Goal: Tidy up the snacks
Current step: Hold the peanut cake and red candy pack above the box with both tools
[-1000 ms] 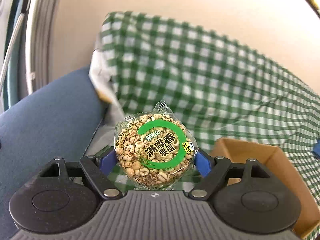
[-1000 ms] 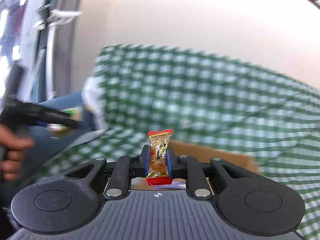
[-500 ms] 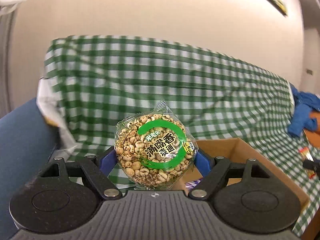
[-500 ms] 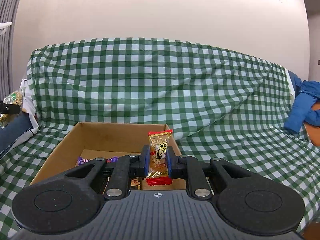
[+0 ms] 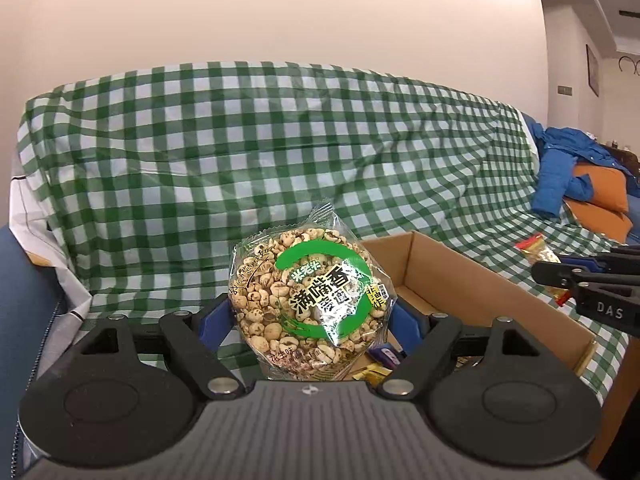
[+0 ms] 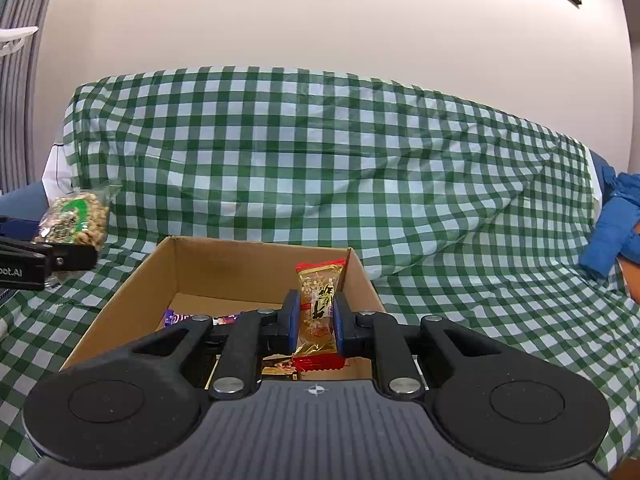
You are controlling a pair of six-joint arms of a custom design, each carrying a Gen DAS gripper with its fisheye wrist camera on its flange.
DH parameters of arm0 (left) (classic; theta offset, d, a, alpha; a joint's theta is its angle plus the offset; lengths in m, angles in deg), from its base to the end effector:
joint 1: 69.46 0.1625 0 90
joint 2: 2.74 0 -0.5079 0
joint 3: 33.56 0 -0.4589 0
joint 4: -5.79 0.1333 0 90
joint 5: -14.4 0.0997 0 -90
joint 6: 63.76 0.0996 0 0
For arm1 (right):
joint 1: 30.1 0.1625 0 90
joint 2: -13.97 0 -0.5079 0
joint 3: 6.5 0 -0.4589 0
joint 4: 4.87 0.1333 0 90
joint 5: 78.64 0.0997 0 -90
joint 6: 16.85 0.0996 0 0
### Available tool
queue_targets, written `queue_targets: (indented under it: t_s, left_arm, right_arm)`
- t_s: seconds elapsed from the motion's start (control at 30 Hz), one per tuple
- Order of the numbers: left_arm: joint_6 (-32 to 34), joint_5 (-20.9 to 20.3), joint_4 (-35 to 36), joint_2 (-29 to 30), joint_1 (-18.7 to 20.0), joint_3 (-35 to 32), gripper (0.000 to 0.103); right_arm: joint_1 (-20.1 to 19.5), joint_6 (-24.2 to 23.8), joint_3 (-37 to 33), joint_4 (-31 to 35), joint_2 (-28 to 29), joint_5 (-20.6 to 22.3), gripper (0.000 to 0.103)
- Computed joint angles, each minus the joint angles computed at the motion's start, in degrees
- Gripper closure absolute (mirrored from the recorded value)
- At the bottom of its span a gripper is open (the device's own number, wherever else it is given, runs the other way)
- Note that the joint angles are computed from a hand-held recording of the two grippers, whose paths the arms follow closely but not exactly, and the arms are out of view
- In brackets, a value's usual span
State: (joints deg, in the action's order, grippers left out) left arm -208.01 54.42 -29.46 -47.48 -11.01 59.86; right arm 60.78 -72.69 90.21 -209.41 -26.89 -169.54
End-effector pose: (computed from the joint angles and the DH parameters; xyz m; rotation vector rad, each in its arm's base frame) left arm -0.1892 -0.7087 0.0635 0.4563 1.9080 -1.4208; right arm 0.1437 -0.7765 0.1484 1.1285 -2.1129 1.1860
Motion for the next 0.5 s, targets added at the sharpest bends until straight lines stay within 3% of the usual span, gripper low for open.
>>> queue_targets:
  t_s: [0.5]
  left_arm:
    - [0.5,2.7,-0.8,0.1,-0.4,1.0,0.018]
  right_arm:
    - [0.0,-0.5,-0.2,-0.3,0.4,-0.2,0.085]
